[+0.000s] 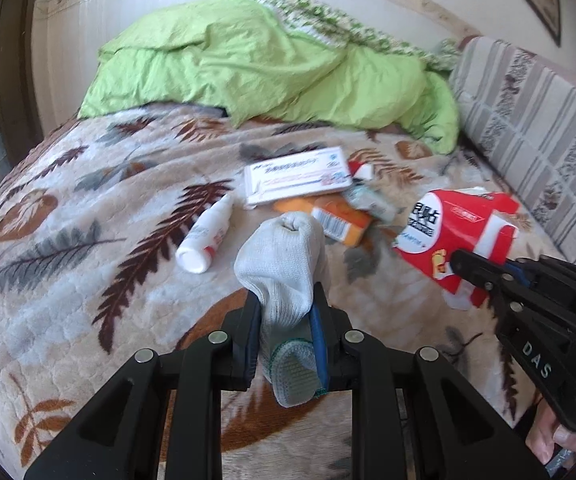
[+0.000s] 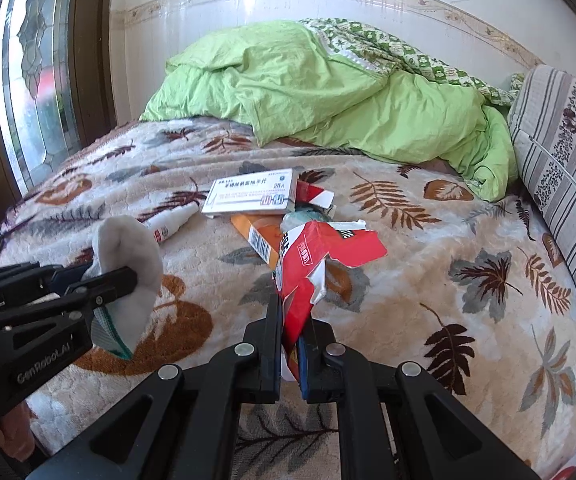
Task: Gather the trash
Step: 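Lift the red wrapper with the right tool while the left tool lifts the white sock, then carry both items over the red basket and open both tools to drop them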
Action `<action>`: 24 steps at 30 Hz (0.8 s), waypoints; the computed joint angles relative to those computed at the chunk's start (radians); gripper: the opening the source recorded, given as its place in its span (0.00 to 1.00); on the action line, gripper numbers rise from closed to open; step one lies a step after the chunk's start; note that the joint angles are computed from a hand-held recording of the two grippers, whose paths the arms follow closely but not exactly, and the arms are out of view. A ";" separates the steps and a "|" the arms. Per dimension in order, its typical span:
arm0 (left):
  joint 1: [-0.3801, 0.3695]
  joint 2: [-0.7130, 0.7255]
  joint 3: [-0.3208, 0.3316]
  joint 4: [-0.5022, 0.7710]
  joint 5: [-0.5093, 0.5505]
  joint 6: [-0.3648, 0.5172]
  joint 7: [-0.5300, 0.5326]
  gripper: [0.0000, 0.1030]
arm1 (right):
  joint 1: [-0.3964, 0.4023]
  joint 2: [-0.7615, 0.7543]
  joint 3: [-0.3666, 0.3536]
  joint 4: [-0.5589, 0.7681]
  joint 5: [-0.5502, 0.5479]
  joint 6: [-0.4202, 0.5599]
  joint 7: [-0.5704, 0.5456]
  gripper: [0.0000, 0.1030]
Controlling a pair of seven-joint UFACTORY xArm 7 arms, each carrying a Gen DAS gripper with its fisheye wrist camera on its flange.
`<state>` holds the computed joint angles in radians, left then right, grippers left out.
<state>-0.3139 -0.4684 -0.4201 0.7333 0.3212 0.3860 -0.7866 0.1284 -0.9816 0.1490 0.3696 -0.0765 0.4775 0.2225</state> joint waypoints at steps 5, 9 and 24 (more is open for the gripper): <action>-0.064 0.004 0.020 0.003 -0.040 -0.049 0.068 0.21 | 0.035 -0.104 -0.079 -0.010 0.065 0.058 -0.011 0.06; -0.136 0.031 0.021 0.038 -0.095 -0.060 0.121 0.21 | 0.035 -0.283 -0.129 -0.036 0.101 0.195 -0.043 0.06; -0.456 0.453 -0.039 0.502 -0.239 0.020 0.434 0.22 | -0.425 -0.760 -0.480 0.125 -0.117 0.895 -0.239 0.06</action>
